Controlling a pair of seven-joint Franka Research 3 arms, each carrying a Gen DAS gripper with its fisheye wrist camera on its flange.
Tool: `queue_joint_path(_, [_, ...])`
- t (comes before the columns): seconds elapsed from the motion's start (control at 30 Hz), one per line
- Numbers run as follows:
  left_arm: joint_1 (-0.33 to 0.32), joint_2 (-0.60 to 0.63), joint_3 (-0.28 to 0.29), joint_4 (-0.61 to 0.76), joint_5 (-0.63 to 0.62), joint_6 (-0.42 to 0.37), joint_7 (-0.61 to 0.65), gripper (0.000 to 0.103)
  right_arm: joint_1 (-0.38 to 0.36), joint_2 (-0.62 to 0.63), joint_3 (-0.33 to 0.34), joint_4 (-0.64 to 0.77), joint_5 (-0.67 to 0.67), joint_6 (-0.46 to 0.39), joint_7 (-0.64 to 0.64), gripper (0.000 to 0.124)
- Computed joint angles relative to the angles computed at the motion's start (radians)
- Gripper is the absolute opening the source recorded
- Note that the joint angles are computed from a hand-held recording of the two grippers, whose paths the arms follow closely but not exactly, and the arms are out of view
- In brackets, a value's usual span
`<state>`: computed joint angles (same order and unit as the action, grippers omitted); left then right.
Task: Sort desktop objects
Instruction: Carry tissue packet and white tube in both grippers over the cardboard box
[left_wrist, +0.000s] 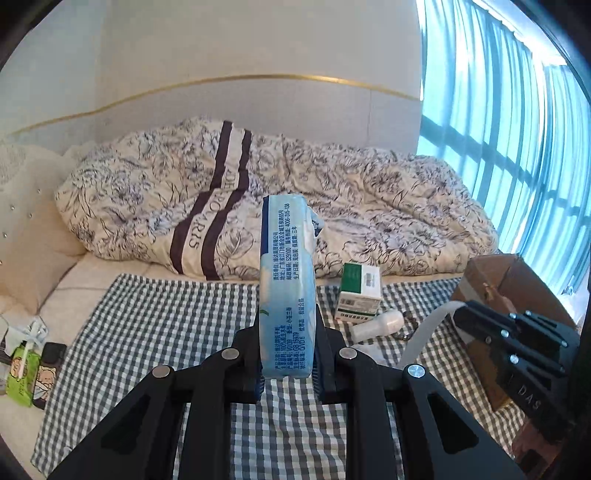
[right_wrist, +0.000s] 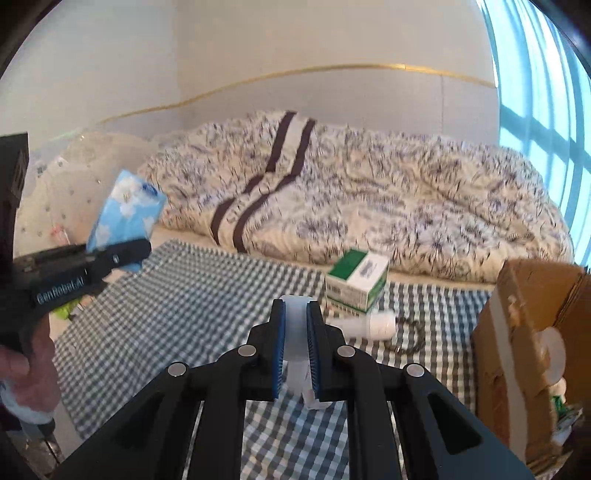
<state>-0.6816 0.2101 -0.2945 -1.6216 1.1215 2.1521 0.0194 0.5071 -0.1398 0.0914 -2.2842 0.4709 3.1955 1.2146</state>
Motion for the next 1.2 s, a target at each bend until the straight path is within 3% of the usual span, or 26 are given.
queue_joint_path(0.43, [-0.064,-0.027,-0.030,0.050,0.076,-0.140,-0.005,0.019,-0.037,-0.126,0.041,-0.065,-0.089,0.103,0.086,0.011])
queue_joint_path(0.77, [-0.094,-0.036,-0.050,0.096,0.115,-0.226,0.013,0.019,0.013,-0.224,-0.011,-0.110,-0.146,0.141,0.120,0.011])
queue_joint_path(1.2, [-0.144,0.019,-0.035,0.199,0.140,-0.260,0.055,0.019,0.034,-0.278,-0.039,-0.130,-0.180,0.137,0.122,0.011])
